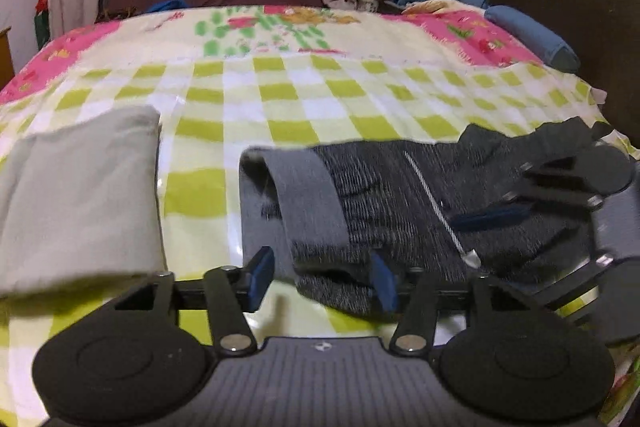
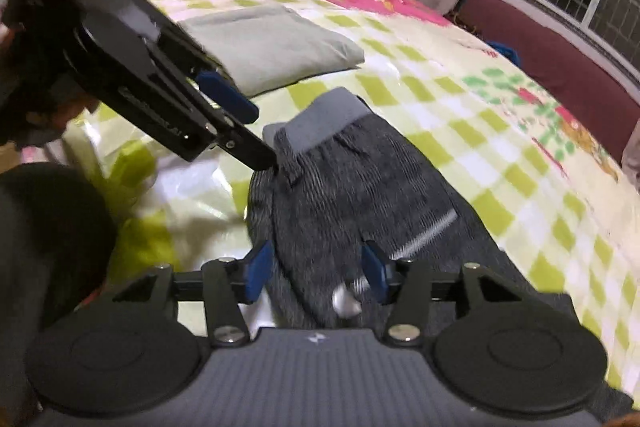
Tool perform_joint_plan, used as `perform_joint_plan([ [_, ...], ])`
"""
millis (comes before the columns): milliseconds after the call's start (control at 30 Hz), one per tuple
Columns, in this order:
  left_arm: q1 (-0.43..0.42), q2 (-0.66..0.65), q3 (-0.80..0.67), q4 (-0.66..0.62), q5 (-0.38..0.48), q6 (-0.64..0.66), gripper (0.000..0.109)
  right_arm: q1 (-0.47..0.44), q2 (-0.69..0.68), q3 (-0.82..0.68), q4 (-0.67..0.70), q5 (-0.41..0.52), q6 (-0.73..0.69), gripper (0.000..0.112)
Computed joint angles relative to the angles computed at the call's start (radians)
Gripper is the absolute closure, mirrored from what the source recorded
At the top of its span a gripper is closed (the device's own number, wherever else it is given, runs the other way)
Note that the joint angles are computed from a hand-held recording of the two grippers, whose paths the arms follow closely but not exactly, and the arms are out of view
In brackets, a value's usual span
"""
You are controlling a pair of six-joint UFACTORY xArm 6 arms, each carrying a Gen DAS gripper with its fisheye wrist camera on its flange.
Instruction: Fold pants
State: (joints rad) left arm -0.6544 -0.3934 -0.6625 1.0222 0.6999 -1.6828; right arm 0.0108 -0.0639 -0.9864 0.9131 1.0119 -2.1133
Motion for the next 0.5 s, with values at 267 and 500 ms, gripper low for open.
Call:
perform_joint_plan([
  [267, 0.06, -0.016, 0.018, -0.014, -0.055, 0.058, 0.035, 0.042, 0.043, -0.045, -0.029, -0.013, 0.218, 0.099],
  [500, -0.003, -0.031, 0.033, -0.017, -0.04, 0.055, 0.035, -0.045, 0.235, -0.355, -0.063, 0.315, 0.697, 0.101],
])
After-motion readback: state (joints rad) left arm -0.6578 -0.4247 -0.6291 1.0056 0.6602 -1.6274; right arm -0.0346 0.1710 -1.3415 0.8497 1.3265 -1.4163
